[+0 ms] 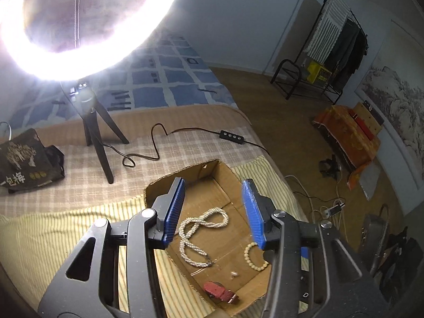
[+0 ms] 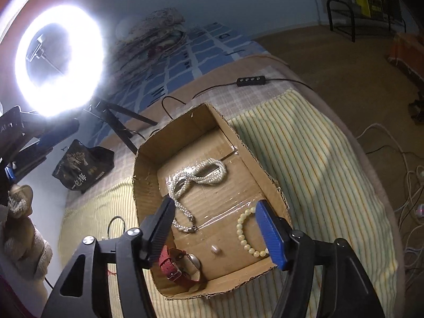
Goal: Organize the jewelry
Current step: 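Open the left tool releasing the necklace while the right tool releases the earring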
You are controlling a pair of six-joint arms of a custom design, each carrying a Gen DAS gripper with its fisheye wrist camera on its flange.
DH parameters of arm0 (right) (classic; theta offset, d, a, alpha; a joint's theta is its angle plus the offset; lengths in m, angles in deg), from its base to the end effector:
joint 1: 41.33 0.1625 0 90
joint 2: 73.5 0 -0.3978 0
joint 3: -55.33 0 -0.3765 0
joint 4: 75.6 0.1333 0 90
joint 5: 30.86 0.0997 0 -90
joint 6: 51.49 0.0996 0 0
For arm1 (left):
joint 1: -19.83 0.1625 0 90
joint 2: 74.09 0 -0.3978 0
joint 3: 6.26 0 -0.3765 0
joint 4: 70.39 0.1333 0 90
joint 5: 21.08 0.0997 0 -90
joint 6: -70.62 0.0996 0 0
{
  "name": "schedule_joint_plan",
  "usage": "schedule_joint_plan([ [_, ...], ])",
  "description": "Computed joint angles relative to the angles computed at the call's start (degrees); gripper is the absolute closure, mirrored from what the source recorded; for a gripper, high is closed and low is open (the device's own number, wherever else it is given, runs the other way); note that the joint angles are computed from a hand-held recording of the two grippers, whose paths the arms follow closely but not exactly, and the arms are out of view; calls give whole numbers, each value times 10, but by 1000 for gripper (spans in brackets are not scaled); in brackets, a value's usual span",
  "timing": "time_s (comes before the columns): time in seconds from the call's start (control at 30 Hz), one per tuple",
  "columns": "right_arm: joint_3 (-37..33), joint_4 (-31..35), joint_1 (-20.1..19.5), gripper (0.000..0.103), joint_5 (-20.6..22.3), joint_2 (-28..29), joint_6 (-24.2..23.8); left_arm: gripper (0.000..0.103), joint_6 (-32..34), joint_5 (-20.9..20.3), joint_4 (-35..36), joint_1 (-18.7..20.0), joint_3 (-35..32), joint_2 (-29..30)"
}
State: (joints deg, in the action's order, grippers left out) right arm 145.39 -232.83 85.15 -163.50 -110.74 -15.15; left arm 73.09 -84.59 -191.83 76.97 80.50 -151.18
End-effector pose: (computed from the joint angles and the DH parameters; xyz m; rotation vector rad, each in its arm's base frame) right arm 0.4447 -0.4908 0.0571 -0.1229 -2.5550 0.8518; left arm -0.1685 -0.5884 0.4412 0.7074 2.6267 -0.6720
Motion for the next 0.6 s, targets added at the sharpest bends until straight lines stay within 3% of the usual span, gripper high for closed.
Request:
schedule_joint_plan([
  [0.6, -44, 54, 40, 34, -46, 25, -12, 57, 1, 31, 37, 4, 11, -59],
])
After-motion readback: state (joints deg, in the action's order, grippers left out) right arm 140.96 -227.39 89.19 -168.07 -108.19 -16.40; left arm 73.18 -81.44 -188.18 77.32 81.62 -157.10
